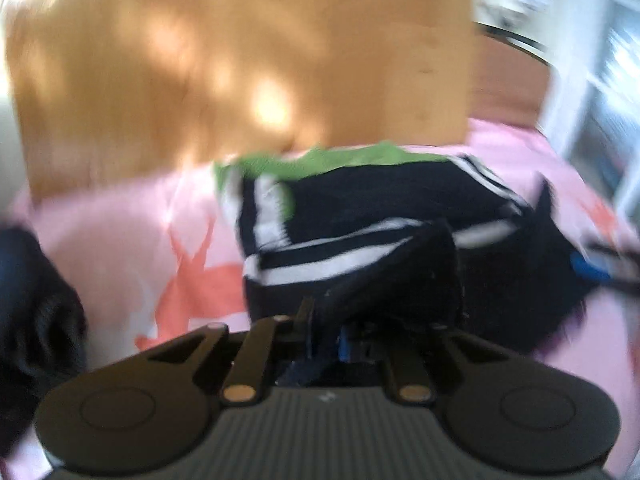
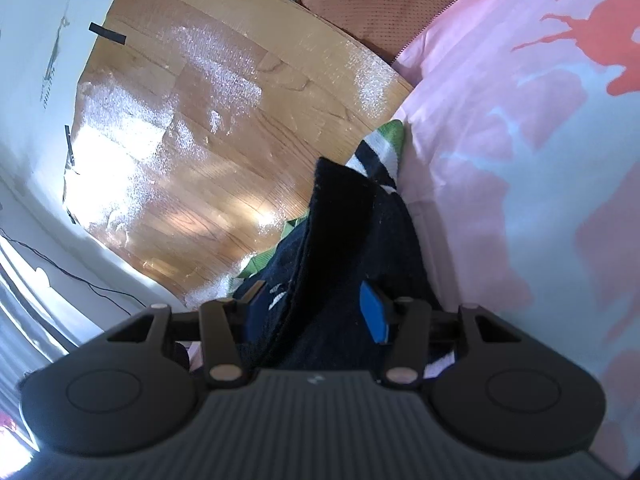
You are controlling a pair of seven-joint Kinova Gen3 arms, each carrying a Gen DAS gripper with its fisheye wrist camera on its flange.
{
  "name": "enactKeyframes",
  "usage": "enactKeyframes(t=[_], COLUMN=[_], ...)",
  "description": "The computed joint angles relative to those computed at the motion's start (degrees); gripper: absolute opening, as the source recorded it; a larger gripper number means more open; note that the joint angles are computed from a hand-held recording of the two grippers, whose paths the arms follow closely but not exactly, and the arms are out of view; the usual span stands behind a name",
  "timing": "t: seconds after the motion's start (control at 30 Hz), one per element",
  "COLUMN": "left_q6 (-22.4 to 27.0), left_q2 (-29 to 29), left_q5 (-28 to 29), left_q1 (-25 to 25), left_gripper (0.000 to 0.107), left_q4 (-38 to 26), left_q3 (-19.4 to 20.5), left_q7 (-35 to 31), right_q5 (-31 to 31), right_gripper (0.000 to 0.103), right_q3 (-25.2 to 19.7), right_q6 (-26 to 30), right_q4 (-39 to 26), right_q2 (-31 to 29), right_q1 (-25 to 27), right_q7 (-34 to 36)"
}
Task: Fold small clothes
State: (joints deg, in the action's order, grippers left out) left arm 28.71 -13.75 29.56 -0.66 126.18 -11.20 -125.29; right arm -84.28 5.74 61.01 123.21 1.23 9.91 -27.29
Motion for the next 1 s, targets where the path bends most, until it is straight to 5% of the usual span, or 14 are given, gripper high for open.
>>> enactKeyframes(t=[0.17,0.47,0.53,0.67,0.73,0.83,1.0], left_q6=[8.01,9.53,9.52,13.97,18.63,25.62,37.27], left_q2=[10.49,7.91,6.83,1.74,0.45,1.29,8.67], left_q5=[10.40,11.42,10.59,10.32,11.90,15.28,26.93], left_q1=[-6.53,-12.19,-12.92,-19.95,-20.10,-18.45,-16.70], left_gripper=[0.016,0.020,0.033,0.079,0.093,0.094,0.093], left_q4=[-4.91,-3.53,-3.25,-0.95,-0.09,0.93,5.03], left_q3=[-3.07,0.81,2.04,5.12,0.87,-7.09,-20.36], left_q7=[5.53,2.19,2.39,-0.80,-2.92,-5.63,-14.95], right_q5=[-0.39,1.12,1.17,3.35,7.54,14.53,20.86], right_gripper=[0.053,0.053,0.055,0.059,0.066,0.067,0.066], right_q3=[0.01,-0.62,-0.86,0.69,0.11,-0.92,6.35], right_q6=[-0.28,-3.00,-5.01,-9.33,-10.29,-7.19,2.64], right_q4=[0.61,0.36,0.80,1.37,-0.03,-3.00,-6.91], right_q2=[-0.47,-2.20,-3.66,-7.80,-9.17,-9.09,-5.42], right_q1=[-0.08,-1.07,-1.89,-3.20,-1.11,3.68,0.02], right_q7=[0.05,-1.00,-0.26,-1.80,-6.08,-11.79,-18.83])
